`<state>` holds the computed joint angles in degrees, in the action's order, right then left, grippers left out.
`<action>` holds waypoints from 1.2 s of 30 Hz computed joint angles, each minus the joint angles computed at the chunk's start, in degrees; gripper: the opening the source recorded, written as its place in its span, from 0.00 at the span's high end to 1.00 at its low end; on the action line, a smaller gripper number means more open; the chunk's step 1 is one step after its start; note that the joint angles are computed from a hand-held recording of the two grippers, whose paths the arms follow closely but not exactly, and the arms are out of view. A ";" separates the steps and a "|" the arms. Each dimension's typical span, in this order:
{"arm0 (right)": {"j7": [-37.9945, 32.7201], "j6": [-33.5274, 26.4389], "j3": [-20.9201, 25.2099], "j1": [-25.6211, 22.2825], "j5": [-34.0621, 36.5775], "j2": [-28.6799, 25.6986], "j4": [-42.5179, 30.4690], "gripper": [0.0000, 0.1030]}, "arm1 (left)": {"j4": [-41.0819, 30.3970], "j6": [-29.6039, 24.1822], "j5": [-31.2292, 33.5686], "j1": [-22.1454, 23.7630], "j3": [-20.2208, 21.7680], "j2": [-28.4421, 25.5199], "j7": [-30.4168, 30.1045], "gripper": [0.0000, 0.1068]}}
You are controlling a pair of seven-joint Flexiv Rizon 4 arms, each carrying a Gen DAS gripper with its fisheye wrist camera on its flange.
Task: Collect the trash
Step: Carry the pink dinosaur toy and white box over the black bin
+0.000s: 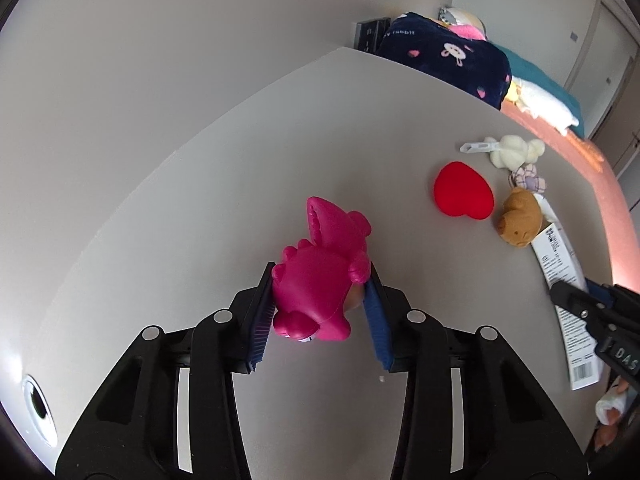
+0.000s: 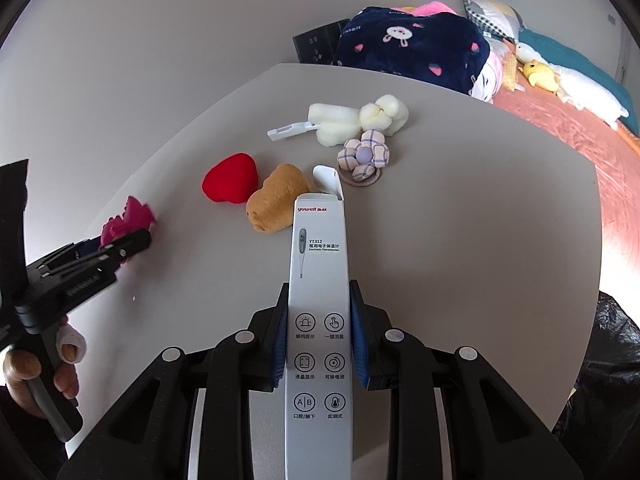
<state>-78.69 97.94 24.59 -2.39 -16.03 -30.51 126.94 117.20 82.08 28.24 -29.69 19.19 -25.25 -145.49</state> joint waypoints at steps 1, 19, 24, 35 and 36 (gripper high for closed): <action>-0.20 -0.33 0.49 -0.55 -0.15 0.03 0.03 0.73 | 0.27 0.21 0.01 -0.23 0.20 0.11 -0.64 0.61; -5.26 -2.06 15.71 -18.96 0.73 1.26 1.89 0.73 | -1.96 -5.79 9.66 -4.86 -1.88 5.10 -13.71 0.61; -7.91 -2.43 21.22 -26.47 1.11 2.11 2.80 0.73 | -4.09 -9.23 12.48 -4.44 -6.07 6.07 -16.40 0.61; -13.90 -5.13 33.20 -42.72 2.61 1.81 4.14 0.73 | -8.63 -13.29 13.88 -3.56 -14.16 5.44 -16.45 0.61; -14.51 -5.44 34.17 -44.18 2.83 1.71 4.22 0.73 | -9.03 -13.32 13.76 -3.75 -14.56 5.23 -16.15 0.61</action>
